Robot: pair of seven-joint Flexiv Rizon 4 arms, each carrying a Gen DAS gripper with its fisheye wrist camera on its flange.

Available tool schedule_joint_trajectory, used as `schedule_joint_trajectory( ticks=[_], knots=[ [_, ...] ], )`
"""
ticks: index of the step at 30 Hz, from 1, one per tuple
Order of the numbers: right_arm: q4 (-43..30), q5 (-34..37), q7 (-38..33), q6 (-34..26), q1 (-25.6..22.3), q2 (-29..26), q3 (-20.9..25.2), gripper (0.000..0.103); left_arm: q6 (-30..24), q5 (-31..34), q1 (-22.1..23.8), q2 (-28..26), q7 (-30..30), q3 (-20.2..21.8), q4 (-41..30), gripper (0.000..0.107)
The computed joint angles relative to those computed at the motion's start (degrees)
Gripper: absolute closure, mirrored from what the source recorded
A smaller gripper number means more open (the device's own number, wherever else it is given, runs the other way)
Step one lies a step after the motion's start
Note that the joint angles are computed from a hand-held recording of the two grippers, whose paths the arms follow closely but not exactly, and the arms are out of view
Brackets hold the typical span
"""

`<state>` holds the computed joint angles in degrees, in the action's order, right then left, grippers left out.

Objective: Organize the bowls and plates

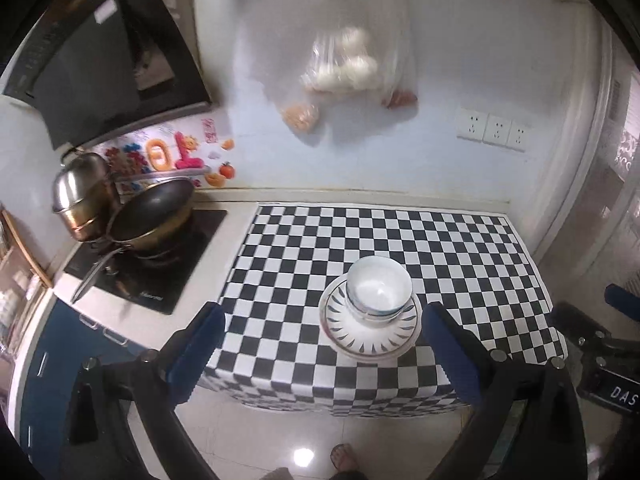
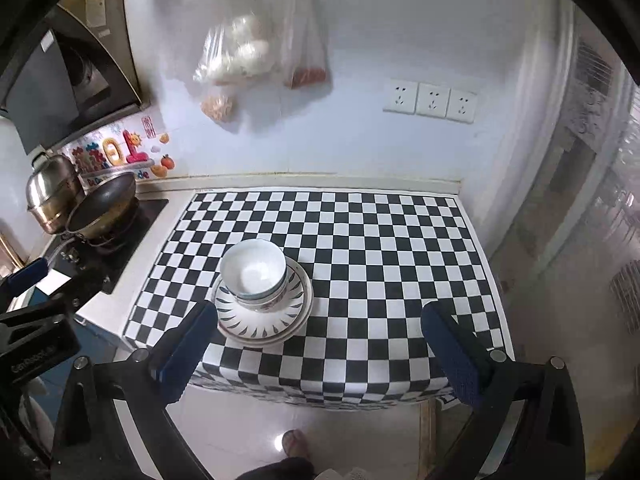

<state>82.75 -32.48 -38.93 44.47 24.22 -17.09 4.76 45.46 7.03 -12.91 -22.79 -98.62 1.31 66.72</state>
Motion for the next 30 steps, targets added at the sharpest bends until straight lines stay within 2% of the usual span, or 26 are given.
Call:
schedule_joint_trajectory(
  ticks=[6, 14, 21, 30],
  knots=[
    [6.3, -2.0, 3.1, -0.1, 0.0, 7.3, 2.0, 0.0, -0.5, 4.2, -1.4, 8.6, -3.1, 0.8, 6.8, 0.006],
    [12.8, -6.8, 8.2, -3.5, 0.0, 16.4, 6.8, 0.0, 0.9, 4.5, 0.6, 18.3, -3.4, -1.5, 15.9, 0.006],
    [14.7, -12.5, 14.3, -10.1, 1.1, 21.8, 11.8, 0.0, 3.6, 2.2, 3.1, 26.2, 0.4, -2.6, 24.0, 0.006],
    [13.5, -14.5, 20.6, -19.7, 5.6, 23.3, 16.7, 0.0, 5.6, -3.6, 6.2, 34.1, 8.1, -1.9, 32.1, 0.006]
  ],
)
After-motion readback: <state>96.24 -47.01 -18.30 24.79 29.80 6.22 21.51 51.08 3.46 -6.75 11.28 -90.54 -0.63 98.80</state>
